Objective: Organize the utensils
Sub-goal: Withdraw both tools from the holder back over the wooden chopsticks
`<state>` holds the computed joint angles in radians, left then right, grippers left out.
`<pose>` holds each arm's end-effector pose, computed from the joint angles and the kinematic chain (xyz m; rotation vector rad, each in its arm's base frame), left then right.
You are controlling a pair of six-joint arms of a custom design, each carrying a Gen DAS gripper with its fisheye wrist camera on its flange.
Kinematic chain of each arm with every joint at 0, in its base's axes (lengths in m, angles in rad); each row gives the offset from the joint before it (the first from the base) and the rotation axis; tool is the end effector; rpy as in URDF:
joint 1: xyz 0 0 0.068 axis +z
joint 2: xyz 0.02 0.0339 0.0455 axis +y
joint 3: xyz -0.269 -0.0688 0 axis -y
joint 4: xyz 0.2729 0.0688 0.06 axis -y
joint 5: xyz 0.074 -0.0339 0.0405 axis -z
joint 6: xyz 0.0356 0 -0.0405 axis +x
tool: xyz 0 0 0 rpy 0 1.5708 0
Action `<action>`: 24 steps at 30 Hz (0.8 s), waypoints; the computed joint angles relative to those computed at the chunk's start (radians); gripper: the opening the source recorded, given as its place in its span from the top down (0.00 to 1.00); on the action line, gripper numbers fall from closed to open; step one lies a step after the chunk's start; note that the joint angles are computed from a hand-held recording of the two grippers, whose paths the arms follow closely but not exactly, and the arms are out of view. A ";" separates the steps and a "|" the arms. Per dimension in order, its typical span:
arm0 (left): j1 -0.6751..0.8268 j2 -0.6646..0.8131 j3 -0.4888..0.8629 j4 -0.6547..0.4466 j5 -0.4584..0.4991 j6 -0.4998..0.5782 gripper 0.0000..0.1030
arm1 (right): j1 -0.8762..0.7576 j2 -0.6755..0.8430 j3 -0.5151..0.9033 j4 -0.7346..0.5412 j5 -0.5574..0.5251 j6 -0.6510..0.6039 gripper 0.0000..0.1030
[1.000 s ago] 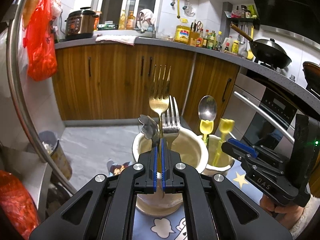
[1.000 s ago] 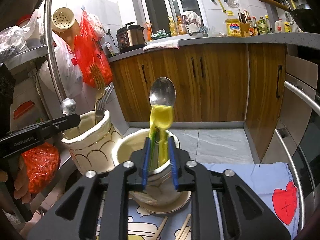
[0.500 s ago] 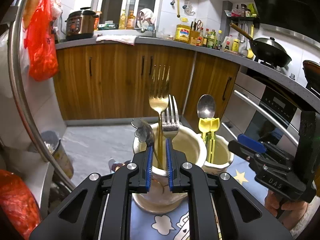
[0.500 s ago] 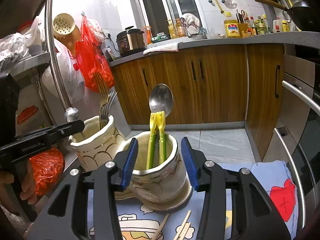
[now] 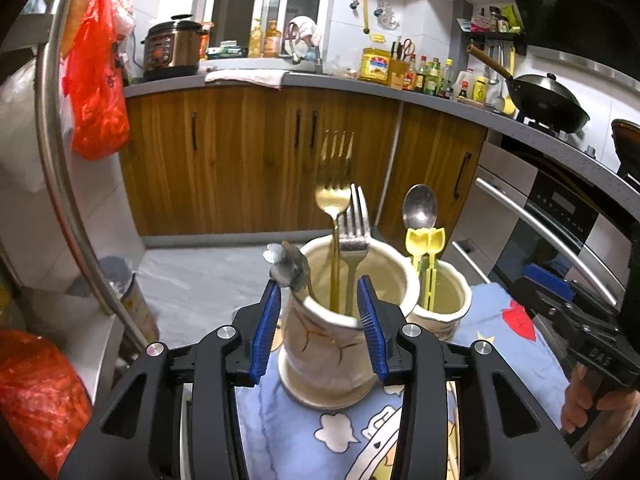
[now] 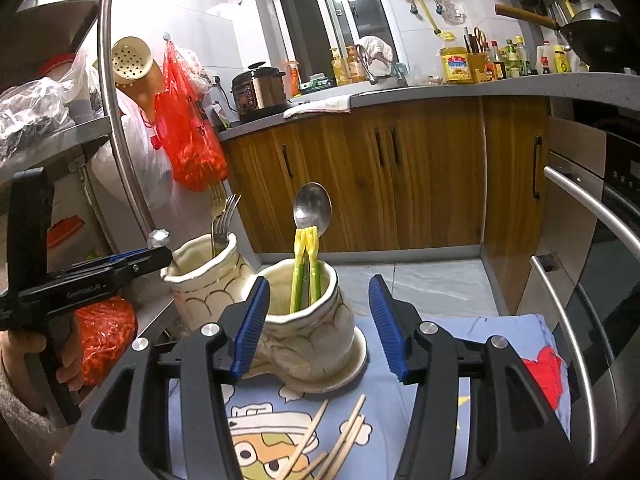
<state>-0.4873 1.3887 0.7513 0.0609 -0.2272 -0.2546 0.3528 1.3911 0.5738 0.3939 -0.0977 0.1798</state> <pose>0.2842 -0.1415 0.2046 0.1164 2.1336 -0.1927 0.2824 0.1077 0.1752 -0.2379 2.0050 0.4384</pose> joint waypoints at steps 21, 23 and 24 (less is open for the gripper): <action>-0.130 -0.092 -0.177 -0.090 -0.039 -0.066 0.24 | -0.015 -0.126 -0.136 -0.279 0.032 -0.071 0.13; -0.150 -0.074 -0.187 -0.087 -0.038 -0.072 0.23 | -0.006 -0.114 -0.145 -0.286 0.038 -0.071 0.13; -0.155 -0.068 -0.190 -0.086 -0.033 -0.074 0.23 | 0.001 -0.103 -0.147 -0.289 0.042 -0.068 0.13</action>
